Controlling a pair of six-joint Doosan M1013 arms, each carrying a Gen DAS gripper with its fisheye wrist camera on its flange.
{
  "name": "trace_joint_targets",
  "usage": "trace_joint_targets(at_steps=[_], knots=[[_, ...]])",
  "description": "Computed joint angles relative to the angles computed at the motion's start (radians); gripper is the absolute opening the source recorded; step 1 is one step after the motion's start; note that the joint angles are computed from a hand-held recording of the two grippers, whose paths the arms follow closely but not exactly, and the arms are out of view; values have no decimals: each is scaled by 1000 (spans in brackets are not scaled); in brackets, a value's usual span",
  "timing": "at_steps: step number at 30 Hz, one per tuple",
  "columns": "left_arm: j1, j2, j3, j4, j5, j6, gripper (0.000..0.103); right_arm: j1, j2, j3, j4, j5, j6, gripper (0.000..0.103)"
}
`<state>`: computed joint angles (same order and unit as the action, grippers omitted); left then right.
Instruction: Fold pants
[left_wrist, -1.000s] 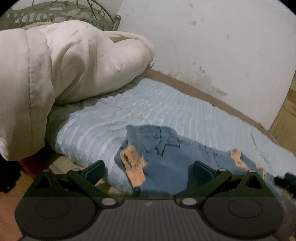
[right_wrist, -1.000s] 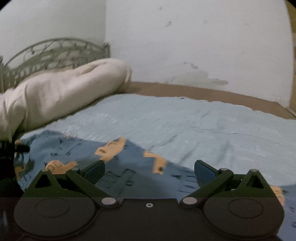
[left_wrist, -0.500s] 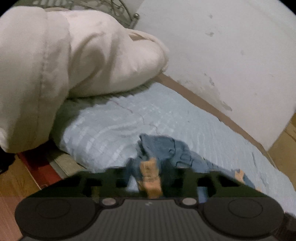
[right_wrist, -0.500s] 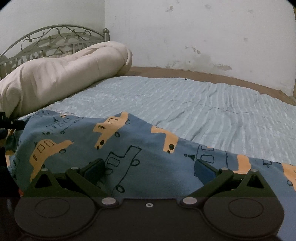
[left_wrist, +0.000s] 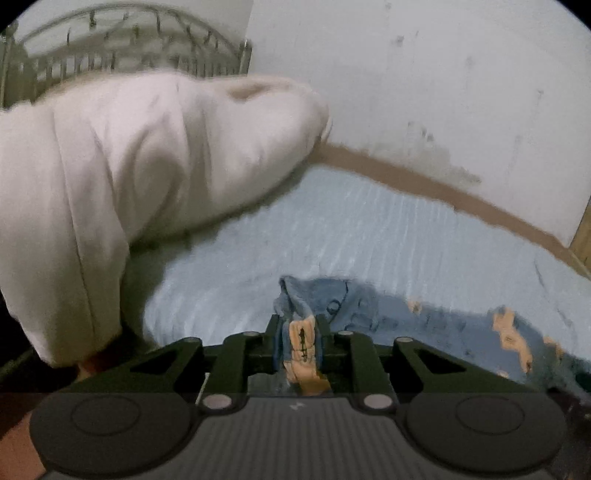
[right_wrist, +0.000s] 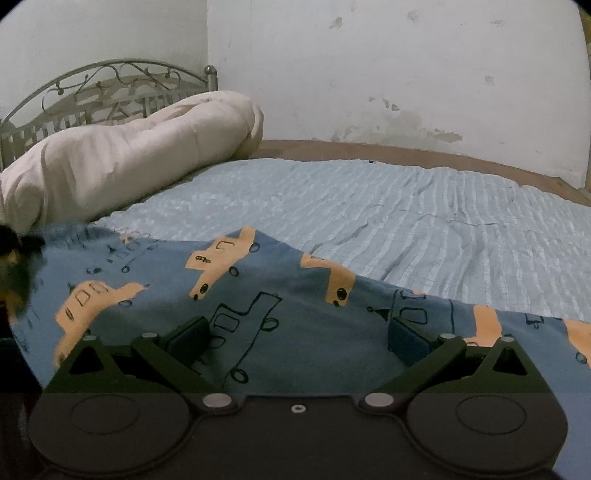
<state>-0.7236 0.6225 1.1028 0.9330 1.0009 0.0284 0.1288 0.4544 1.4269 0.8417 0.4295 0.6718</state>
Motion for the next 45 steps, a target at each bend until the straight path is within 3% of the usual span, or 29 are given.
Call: trace_joint_targets(at_steps=[2, 4, 7, 9, 18, 24, 29, 35, 39, 45], knots=[[0, -8, 15, -18, -8, -2, 36, -5, 1, 5, 47, 2, -38, 102], [-4, -14, 21, -20, 6, -15, 62, -9, 3, 7, 82, 6, -64, 102], [-18, -24, 28, 19, 23, -38, 88, -12, 4, 9, 112, 8, -88, 102], [-27, -22, 21, 40, 39, -29, 93, -14, 3, 11, 130, 11, -101, 102], [-56, 7, -55, 54, 75, 21, 102, -21, -3, 11, 146, 33, -94, 102], [-65, 34, -85, 100, 49, 29, 102, -25, -22, 34, 180, 5, -137, 102], [-69, 71, -132, 165, 8, 57, 102, -60, -48, 54, 312, 13, -265, 102], [-60, 149, -258, 71, -26, 236, 102, -97, -74, 74, 257, -8, -224, 102], [-54, 174, -283, -14, -65, 316, 102, -115, -83, 81, 227, -25, -189, 102], [-58, 177, -246, -36, -88, 333, 102, -137, -48, 5, 157, 72, -89, 102]])
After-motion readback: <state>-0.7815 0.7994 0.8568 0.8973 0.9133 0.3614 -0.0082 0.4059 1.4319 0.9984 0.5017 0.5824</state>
